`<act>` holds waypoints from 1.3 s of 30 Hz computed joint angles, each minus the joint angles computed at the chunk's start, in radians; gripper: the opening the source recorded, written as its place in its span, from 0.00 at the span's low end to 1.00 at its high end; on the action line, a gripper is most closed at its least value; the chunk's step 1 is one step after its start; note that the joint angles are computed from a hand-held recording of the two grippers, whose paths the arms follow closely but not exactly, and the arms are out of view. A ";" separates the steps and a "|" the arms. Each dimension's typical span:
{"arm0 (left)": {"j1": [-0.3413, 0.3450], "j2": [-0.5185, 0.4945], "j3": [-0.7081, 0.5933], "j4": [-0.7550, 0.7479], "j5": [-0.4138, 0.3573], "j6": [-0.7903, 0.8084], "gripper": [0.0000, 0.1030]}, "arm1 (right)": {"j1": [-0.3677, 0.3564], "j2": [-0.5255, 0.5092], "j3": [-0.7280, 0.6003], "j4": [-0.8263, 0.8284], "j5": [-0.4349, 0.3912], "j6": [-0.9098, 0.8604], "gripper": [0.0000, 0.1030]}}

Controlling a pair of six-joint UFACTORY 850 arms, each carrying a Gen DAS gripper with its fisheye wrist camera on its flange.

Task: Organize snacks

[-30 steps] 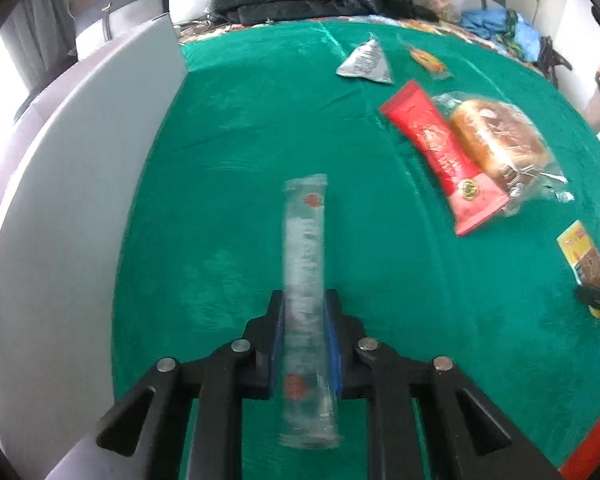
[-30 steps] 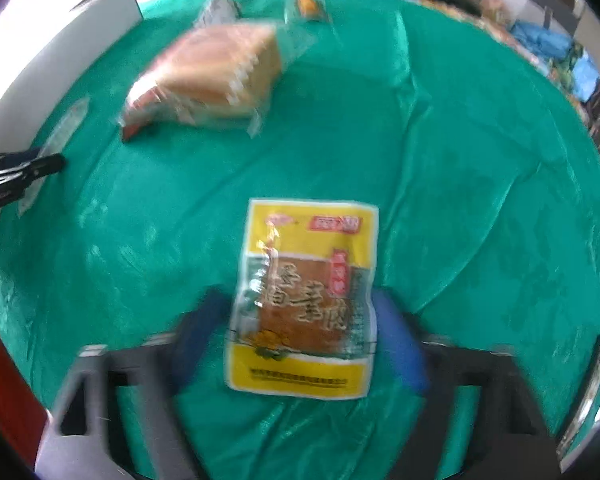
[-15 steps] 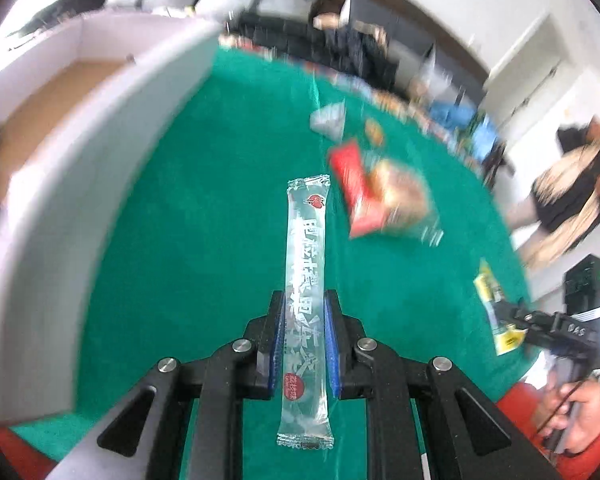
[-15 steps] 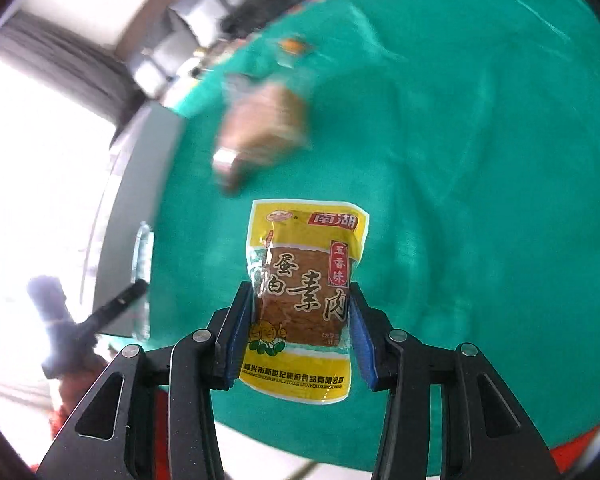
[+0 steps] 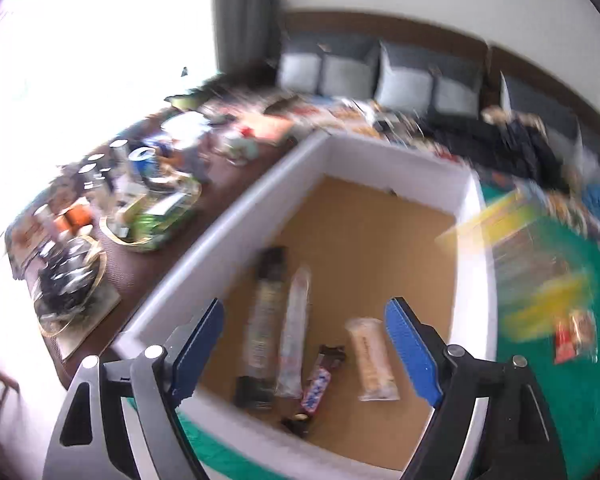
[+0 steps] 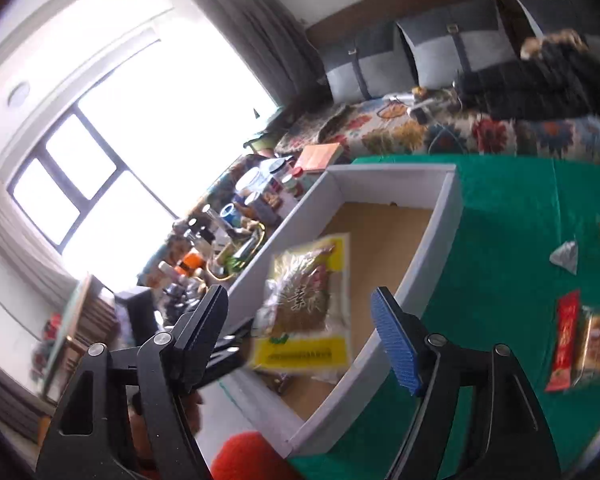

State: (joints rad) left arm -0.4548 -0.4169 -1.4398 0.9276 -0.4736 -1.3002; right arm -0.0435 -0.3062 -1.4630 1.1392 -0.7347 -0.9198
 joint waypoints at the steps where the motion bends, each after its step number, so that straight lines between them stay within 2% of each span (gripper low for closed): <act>1: 0.004 0.032 0.047 0.026 0.028 -0.050 0.89 | -0.003 0.019 0.039 0.015 0.009 -0.039 0.75; 4: -0.014 0.078 0.117 0.008 0.105 -0.070 0.90 | -0.043 0.097 0.217 0.006 0.100 -0.161 0.78; 6: -0.045 0.091 0.136 -0.074 0.152 0.032 0.90 | -0.090 0.150 0.379 -0.071 0.261 -0.264 0.78; 9: -0.115 0.070 0.104 -0.318 0.224 0.334 0.90 | -0.196 0.180 0.543 -0.116 0.445 -0.406 0.78; 11: -0.176 0.028 0.067 -0.490 0.261 0.543 0.93 | -0.284 0.204 0.619 -0.116 0.513 -0.470 0.78; 12: -0.205 -0.001 0.035 -0.583 0.259 0.648 0.98 | -0.342 0.207 0.644 -0.112 0.545 -0.488 0.78; 14: -0.260 -0.099 -0.059 -0.748 0.223 0.853 0.99 | -0.417 0.198 0.652 -0.073 0.574 -0.525 0.78; 16: -0.294 -0.213 -0.177 -0.793 0.139 0.930 0.99 | -0.455 0.168 0.628 -0.052 0.605 -0.526 0.78; 18: -0.322 -0.346 -0.323 -0.703 0.035 0.840 0.98 | -0.474 0.134 0.594 -0.088 0.614 -0.467 0.78; 21: -0.337 -0.479 -0.471 -0.599 -0.043 0.714 0.97 | -0.494 0.113 0.572 -0.159 0.611 -0.384 0.78; 22: -0.336 -0.518 -0.520 -0.583 -0.063 0.692 0.97 | -0.489 0.105 0.567 -0.127 0.618 -0.409 0.78; 24: -0.335 -0.577 -0.597 -0.561 -0.098 0.672 0.99 | -0.491 0.094 0.563 0.051 0.611 -0.552 0.82; 25: -0.332 -0.582 -0.597 -0.538 -0.072 0.641 1.00 | -0.474 0.089 0.559 0.130 0.623 -0.608 0.83; 26: -0.329 -0.581 -0.586 -0.503 -0.055 0.606 1.00 | -0.489 0.081 0.554 0.168 0.599 -0.630 0.84; 29: -0.330 -0.574 -0.562 -0.430 -0.015 0.523 1.00 | -0.487 0.071 0.549 0.174 0.593 -0.609 0.85; 31: -0.328 -0.554 -0.518 -0.382 0.015 0.478 1.00 | -0.475 0.074 0.549 0.126 0.609 -0.555 0.86; 39: -0.321 -0.559 -0.523 -0.402 0.023 0.495 1.00 | -0.478 0.090 0.554 0.046 0.607 -0.473 0.86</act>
State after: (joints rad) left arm -0.7755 -0.9757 -1.9624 0.5259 -0.4506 -0.8048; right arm -0.5219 -0.2159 -0.9091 1.1852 -0.1278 -1.3926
